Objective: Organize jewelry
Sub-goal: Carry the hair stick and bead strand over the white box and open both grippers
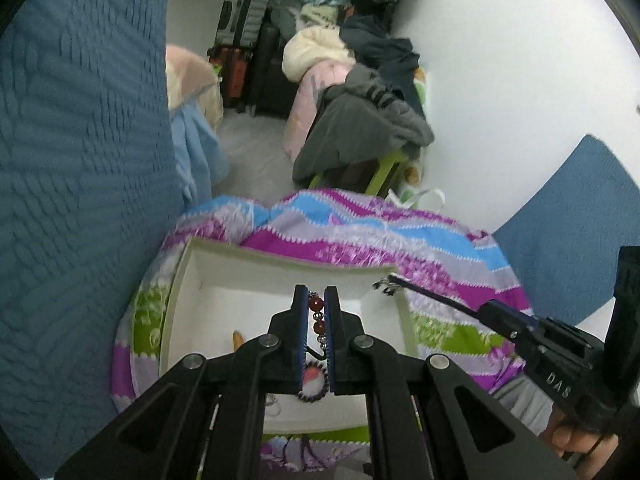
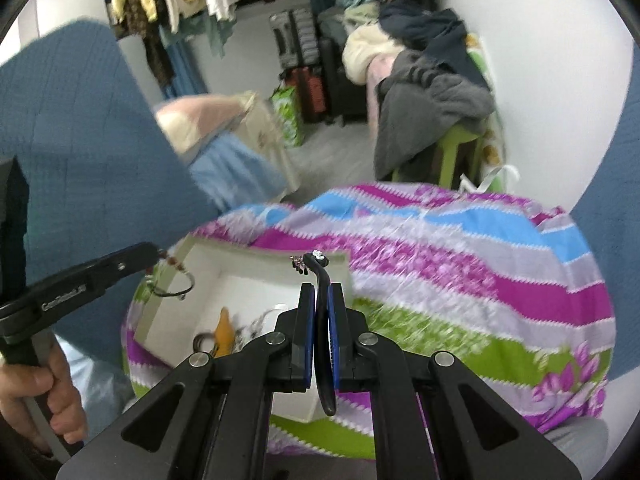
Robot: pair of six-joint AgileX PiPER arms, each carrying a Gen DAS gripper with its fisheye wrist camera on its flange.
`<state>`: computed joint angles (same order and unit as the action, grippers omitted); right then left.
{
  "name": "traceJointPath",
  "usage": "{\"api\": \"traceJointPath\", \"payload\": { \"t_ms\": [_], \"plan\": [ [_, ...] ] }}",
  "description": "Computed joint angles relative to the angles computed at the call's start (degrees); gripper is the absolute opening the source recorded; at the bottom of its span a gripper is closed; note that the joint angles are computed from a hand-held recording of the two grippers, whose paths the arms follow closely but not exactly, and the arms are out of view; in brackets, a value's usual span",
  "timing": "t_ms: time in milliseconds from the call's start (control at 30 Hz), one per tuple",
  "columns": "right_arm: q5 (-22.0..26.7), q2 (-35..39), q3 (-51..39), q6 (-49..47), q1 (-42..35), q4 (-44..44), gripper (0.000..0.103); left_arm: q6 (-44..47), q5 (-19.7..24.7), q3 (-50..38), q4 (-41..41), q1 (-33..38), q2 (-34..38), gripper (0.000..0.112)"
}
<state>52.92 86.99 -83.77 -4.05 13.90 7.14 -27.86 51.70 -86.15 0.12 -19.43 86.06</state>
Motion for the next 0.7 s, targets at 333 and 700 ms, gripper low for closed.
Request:
{"api": "traceJointPath", "payload": {
  "t_ms": [333, 700],
  "plan": [
    [-2.8, 2.2, 6.2, -1.6, 2.3, 1.5, 0.005, -0.8, -6.0, 10.0, -2.9, 0.1, -1.2, 0.007],
    [1.2, 2.6, 2.6, -5.0, -0.1, 5.7, 0.023, -7.3, -0.5, 6.6, 4.8, -3.5, -2.1, 0.013]
  ]
}}
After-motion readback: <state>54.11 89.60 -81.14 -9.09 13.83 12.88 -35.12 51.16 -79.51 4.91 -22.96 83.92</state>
